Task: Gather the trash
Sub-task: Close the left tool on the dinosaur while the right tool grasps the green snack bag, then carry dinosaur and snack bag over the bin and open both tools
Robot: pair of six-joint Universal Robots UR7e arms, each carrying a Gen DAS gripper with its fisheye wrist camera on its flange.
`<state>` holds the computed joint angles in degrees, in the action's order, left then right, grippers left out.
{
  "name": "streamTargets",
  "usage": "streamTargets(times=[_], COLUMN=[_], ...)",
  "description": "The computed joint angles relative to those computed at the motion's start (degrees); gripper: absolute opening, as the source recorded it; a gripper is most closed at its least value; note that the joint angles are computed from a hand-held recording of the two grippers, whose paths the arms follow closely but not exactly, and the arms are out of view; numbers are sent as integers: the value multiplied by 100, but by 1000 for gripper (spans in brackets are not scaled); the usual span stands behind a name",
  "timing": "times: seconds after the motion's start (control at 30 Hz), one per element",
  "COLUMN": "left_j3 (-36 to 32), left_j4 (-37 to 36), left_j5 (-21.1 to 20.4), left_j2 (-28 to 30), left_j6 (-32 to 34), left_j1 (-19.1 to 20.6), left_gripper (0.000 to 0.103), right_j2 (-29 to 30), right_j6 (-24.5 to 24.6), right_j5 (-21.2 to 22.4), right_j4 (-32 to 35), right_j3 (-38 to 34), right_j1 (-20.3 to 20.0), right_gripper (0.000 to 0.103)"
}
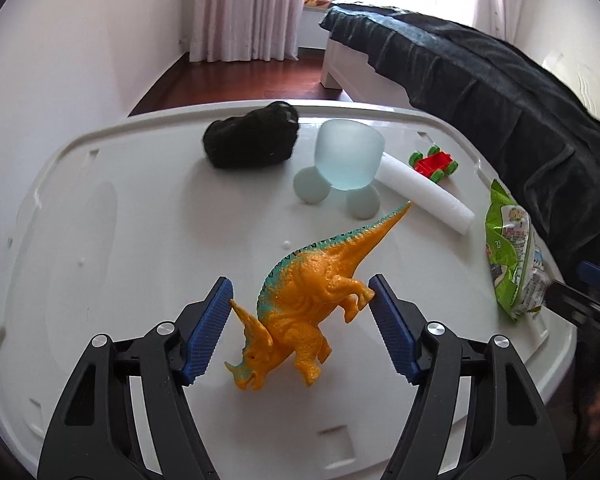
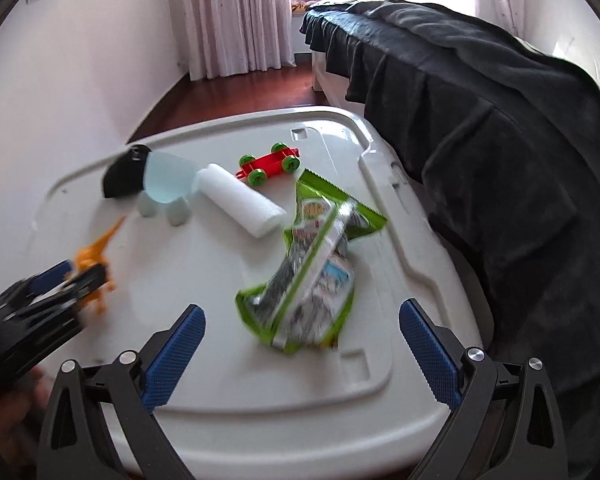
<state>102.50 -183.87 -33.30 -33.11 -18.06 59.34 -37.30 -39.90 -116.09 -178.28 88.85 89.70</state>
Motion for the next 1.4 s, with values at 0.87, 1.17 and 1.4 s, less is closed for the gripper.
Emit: streamTargets(times=[0.87,1.17,1.4], left_j3=[1068,2307,3136], left_j4=[-374,493,1936], left_j5=[309,833,360], left_j2=[-559,-1157,-1581], left_j6=[-585,-2328,-4132], left_j1=[-625,-1482,-2043], left_gripper=[68,68,68], right_j2=[410,-1062,-1707], right_j6=[-133,-15,-384], right_j5=[-246,795,692], right_j4=[-80,-106,44], right_j3=[-397,1706,3302], right_j1=[41,217,99], right_gripper=[39,39,40])
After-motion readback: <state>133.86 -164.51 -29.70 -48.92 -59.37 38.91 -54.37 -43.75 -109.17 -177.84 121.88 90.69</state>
